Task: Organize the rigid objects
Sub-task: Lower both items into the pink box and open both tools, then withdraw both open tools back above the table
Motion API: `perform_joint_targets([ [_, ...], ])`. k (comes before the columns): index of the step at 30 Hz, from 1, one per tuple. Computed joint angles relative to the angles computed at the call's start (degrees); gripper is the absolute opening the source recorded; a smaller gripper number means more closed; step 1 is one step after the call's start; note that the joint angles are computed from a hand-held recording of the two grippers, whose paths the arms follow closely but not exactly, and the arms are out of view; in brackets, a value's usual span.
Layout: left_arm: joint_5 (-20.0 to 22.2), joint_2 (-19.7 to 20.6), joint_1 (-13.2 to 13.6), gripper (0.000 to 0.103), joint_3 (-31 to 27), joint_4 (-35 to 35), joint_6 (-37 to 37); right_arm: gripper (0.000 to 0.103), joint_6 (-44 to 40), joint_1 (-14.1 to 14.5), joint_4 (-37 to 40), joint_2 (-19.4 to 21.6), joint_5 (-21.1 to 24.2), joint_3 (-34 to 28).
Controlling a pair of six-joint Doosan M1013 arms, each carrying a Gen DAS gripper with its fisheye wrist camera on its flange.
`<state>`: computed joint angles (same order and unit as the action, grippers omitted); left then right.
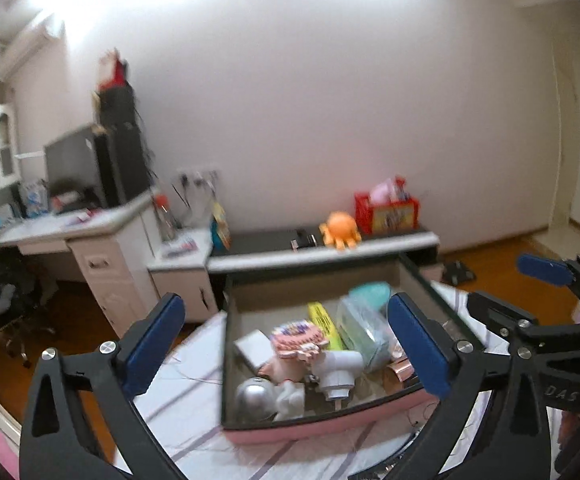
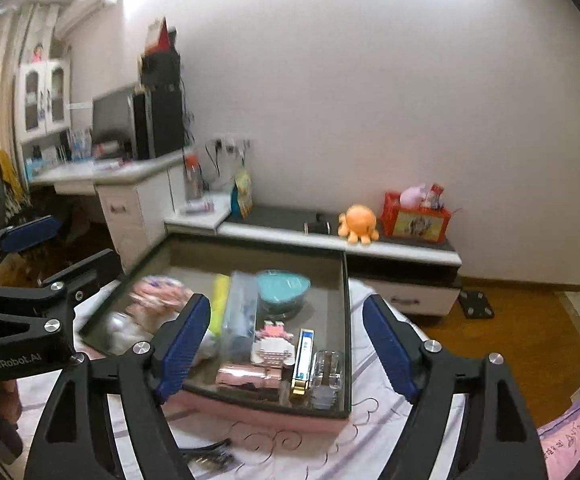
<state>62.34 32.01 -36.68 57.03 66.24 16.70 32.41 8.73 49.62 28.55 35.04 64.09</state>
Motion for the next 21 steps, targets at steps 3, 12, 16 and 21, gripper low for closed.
perform_joint_targets([
  [3,2.83,-2.5,-2.61,0.103,3.22,5.59,-4.21,0.084,-8.04,-0.8,8.53,-4.0,-1.92,5.34],
  [12,8.91,-7.38,-9.15,0.103,10.58,13.25,-13.15,0.103,-25.62,-3.25,26.83,-13.61,-2.53,18.32],
  [16,10.25,-8.6,-11.55,0.103,12.76,14.32,-15.07,0.103,-29.2,-4.33,31.2,-16.41,-1.34,22.26],
  [21,12.11,-9.11,-13.87,0.103,14.11,15.28,-15.41,0.103,-32.9,-5.12,34.41,-18.98,-1.5,26.3],
])
